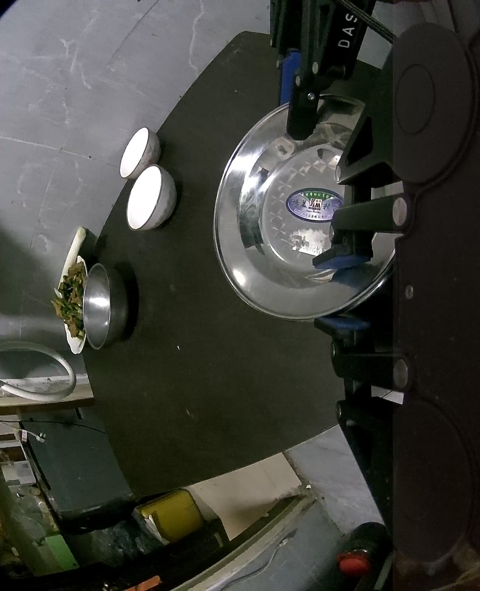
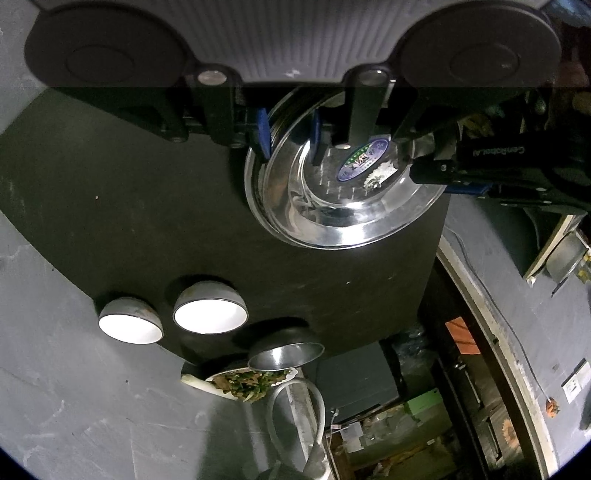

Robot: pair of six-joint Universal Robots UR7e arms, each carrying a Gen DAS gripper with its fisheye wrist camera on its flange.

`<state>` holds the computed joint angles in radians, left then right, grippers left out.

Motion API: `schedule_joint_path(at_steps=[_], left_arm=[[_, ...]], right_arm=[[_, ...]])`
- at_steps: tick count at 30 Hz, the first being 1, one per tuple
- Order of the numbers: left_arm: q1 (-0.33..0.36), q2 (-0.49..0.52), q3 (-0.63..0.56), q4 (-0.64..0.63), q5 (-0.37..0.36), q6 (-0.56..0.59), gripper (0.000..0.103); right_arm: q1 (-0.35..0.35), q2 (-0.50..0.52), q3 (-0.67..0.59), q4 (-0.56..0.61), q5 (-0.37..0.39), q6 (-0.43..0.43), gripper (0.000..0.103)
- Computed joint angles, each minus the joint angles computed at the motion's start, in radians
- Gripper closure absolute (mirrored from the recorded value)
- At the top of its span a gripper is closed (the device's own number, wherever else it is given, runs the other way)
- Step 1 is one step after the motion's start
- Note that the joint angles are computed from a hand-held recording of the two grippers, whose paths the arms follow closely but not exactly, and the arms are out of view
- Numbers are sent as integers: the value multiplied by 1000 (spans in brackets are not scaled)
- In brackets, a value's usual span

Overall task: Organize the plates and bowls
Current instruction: 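Lift the labeled plate with the left tool and carry it over the basin, then lower the labeled plate into the basin and open the left tool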

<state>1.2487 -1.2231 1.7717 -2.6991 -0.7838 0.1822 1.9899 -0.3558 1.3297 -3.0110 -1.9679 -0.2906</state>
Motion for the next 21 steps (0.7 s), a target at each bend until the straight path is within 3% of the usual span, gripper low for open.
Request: schedule_joint_path(at_steps=[14,17,21], left_arm=[[-6,4,13,-32,13,38,70],[-10,3,22,-52,15,51,62],[-15,-5,36,-70,29,55,51]], right_arm=[[2,4,2,-14,-2,-26,72],[5,7,4,-31,-19,-31,61],[1,3,14,-37,-19,-18,59]])
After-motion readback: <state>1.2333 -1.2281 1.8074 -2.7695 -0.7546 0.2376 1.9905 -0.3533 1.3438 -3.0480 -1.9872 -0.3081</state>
